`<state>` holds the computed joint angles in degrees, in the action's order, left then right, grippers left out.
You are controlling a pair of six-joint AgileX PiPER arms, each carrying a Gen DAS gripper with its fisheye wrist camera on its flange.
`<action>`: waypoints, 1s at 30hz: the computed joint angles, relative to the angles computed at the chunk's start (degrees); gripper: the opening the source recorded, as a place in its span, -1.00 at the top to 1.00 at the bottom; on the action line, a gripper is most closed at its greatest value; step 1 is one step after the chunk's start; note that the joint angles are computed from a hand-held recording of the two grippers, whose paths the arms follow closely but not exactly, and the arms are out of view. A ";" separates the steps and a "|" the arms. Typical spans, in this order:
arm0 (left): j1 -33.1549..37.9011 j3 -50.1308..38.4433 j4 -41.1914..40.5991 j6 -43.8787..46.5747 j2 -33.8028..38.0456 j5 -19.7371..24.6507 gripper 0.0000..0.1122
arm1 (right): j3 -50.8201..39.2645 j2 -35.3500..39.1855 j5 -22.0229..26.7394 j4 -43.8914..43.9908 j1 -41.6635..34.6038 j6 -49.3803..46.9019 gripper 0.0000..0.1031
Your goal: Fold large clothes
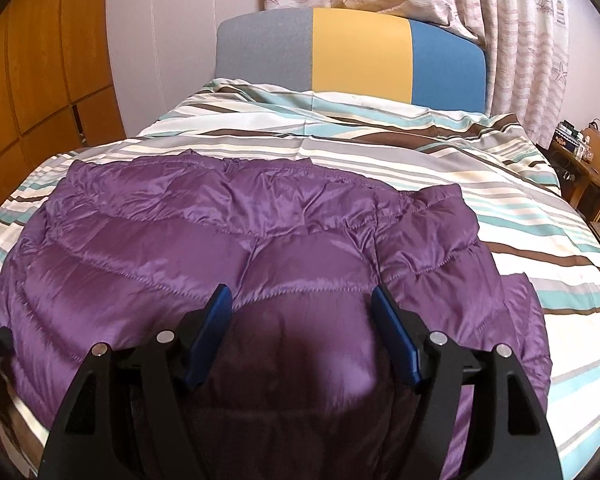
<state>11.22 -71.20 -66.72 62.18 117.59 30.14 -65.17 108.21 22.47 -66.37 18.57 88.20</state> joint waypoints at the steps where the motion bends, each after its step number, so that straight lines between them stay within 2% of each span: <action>1: 0.04 0.62 -1.06 0.98 -0.37 0.53 -0.78 | 0.60 -0.68 -0.42 0.27 0.09 0.05 -0.40; 10: 2.00 3.04 -6.87 6.51 -0.14 7.68 -0.78 | 3.60 -4.39 -2.03 -0.63 2.24 1.98 -0.37; 12: 2.55 2.89 -7.82 7.15 0.19 9.98 -0.78 | 4.05 -5.01 -3.24 -0.46 2.41 1.73 -0.20; 14: 3.24 2.56 -8.85 7.64 0.67 12.88 -0.78 | 4.65 -5.73 -4.39 -0.25 2.68 1.75 0.09; 17: 3.94 2.05 -9.96 6.99 1.24 16.05 -0.78 | 6.19 -7.20 -7.50 0.04 2.73 2.06 0.29; 19: 4.57 2.31 -11.82 7.14 1.44 17.35 -0.78 | 7.56 -8.26 -8.77 -3.37 3.61 5.44 0.38; 21: 5.19 2.78 -14.50 7.83 1.50 17.56 -0.74 | 8.27 -8.74 -10.15 -4.24 4.21 6.31 0.44; 24: 4.95 3.42 -18.11 9.22 1.55 15.25 -0.73 | 8.33 -7.94 -11.56 -5.83 4.79 7.81 0.49; 27: 3.78 3.88 -19.69 9.90 1.88 12.91 -0.73 | 7.80 -5.94 -11.52 -7.43 5.55 8.63 0.52; 30: 2.97 5.02 -23.09 11.77 1.89 13.66 -0.73 | 6.62 -2.41 -10.59 -6.42 6.33 6.56 0.52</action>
<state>14.19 -66.18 -89.81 73.95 119.48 43.80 -58.55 105.80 11.89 -72.80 24.91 94.76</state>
